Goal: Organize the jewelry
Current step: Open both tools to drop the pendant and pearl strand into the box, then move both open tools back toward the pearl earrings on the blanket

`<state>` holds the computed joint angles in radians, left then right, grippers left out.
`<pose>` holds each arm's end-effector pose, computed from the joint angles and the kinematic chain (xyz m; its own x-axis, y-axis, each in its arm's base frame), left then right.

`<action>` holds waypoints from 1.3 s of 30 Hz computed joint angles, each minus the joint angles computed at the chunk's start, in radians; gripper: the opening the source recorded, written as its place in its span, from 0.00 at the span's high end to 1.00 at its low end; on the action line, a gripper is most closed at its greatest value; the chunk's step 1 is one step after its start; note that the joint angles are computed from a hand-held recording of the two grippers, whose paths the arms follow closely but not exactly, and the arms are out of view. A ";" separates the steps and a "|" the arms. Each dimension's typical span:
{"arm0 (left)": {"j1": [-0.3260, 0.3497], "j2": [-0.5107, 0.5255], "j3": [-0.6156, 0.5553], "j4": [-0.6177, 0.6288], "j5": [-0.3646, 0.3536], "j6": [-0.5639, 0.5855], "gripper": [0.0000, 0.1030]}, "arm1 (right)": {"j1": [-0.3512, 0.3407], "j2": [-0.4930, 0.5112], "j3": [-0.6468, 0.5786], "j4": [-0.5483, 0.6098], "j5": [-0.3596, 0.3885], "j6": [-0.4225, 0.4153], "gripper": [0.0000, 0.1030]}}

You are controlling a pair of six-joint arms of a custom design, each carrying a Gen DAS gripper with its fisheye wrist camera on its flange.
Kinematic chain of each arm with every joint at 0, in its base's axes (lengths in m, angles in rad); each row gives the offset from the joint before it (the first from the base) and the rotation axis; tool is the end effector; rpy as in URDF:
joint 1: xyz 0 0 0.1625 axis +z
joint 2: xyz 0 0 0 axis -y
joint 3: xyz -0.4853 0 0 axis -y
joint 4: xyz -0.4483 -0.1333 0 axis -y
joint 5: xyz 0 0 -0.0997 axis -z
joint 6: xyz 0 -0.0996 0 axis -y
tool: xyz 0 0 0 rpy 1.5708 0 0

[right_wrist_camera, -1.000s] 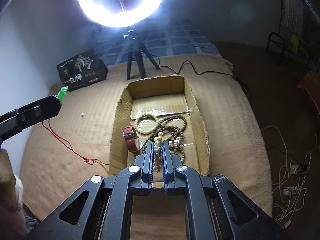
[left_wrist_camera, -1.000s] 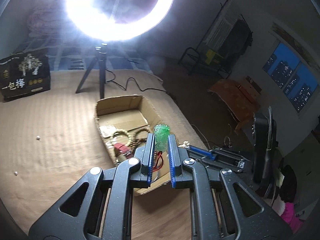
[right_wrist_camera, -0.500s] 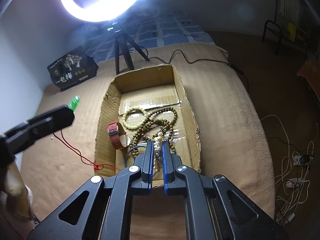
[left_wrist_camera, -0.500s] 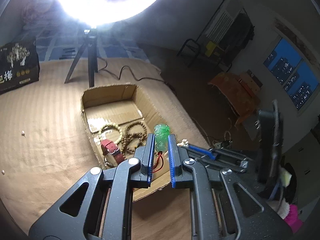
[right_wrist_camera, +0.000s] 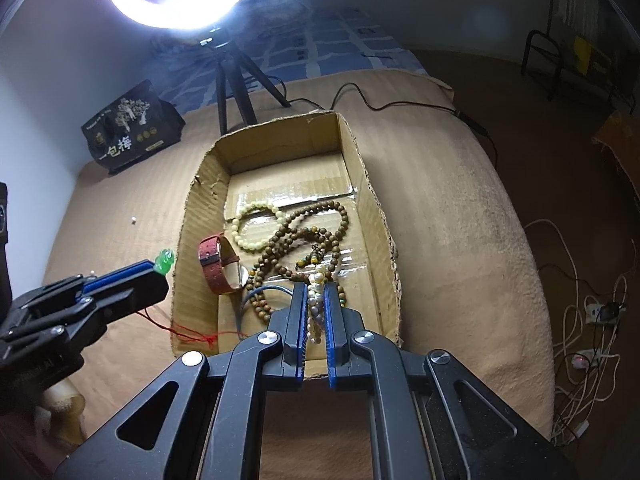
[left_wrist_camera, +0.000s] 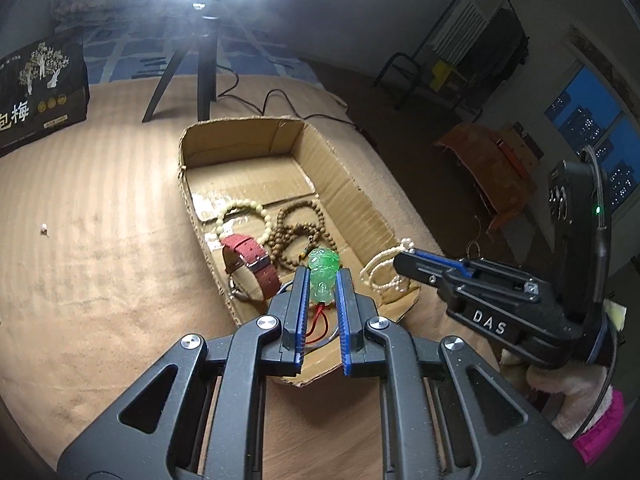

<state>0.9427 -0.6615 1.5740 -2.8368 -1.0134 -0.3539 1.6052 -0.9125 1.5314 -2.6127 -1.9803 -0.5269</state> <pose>-0.3078 -0.7404 0.0612 -0.9361 0.0657 -0.3455 0.2418 0.8335 -0.4967 0.1208 -0.7868 0.2439 -0.7815 -0.3443 0.5202 -0.4909 0.8540 -0.1723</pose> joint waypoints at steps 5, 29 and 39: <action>0.001 -0.003 0.006 0.010 -0.001 -0.005 0.89 | 0.001 0.005 -0.001 -0.009 -0.010 0.000 0.94; -0.007 -0.027 0.030 0.039 0.070 -0.013 0.65 | 0.002 0.006 0.010 -0.088 -0.012 0.014 0.42; -0.015 -0.049 0.063 0.027 0.111 -0.007 0.65 | 0.012 0.012 0.018 -0.118 -0.028 0.011 0.35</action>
<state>0.9281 -0.7105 1.6374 -2.8100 -0.9028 -0.3608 1.6175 -0.9005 1.5497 -2.7304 -2.0080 -0.5158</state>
